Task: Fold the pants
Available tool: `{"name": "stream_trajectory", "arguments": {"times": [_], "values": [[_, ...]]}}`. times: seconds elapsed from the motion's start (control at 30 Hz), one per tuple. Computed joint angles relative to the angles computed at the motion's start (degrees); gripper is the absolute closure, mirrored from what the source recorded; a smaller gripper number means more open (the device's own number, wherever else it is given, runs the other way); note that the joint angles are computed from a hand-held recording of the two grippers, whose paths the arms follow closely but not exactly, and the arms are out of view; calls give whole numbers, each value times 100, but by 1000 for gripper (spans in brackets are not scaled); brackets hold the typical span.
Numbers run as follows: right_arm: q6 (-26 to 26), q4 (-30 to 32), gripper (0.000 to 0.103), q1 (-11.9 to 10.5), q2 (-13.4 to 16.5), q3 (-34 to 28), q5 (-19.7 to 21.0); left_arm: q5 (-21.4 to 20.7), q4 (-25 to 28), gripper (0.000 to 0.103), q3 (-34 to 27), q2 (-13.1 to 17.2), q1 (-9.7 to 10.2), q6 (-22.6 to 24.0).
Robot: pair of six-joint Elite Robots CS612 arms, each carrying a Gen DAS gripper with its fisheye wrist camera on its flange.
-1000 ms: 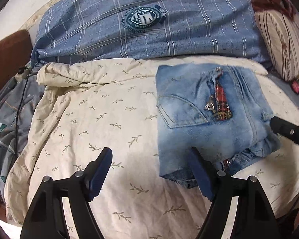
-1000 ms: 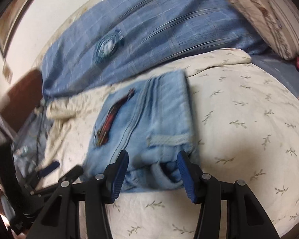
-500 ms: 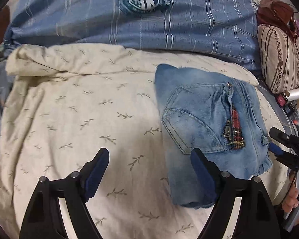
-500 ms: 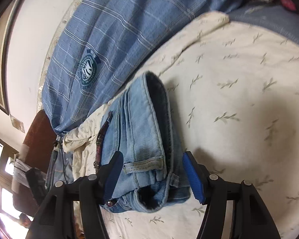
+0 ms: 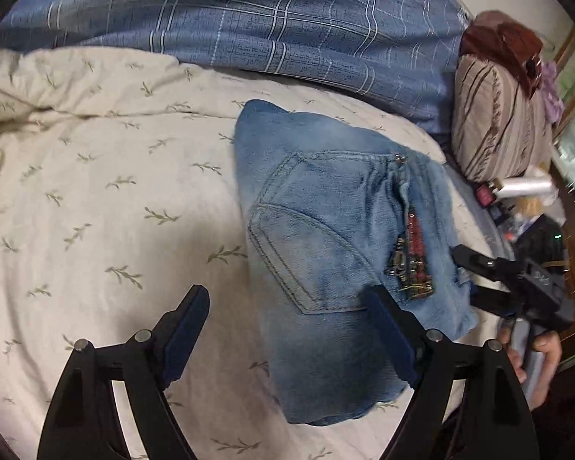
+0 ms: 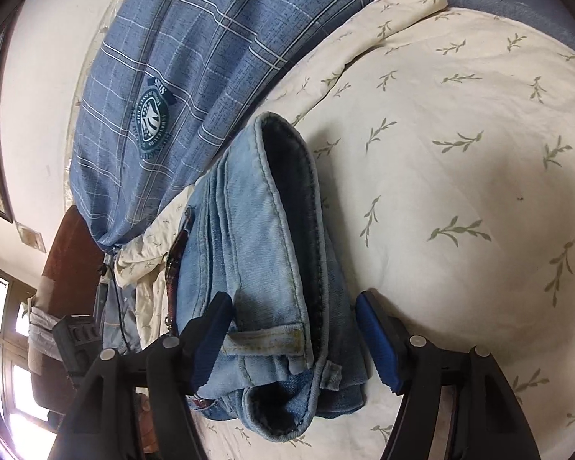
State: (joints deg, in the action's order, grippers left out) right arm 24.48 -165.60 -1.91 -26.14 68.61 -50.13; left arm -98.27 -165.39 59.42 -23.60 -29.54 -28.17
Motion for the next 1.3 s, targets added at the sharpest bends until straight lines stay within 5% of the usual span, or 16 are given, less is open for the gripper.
{"name": "stream_trajectory", "arguments": {"times": [0.13, 0.23, 0.5, 0.77, 1.1, 1.3], "values": [[-169, 136, 30, -26, 66, -119, 194, -510, -591, 18, -1, 96, 36, -97], [-432, 266, 29, -11, 102, -219, 244, -348, -432, 18, -92, 150, -12, -29], [-846, 605, 28, -6, 242, -511, 583, -1057, -458, 16, -415, 383, 115, -535], [-743, 296, 42, 85, 183, -384, 107, -1182, -441, 22, -420, 394, 146, -853], [-741, 29, 48, 157, 145, -311, -237, -1056, -893, 55, -364, 387, 94, -706], [-1074, -323, 54, 254, 65, -227, -628, -767, -953, 63, -285, 309, 41, -483]]}}
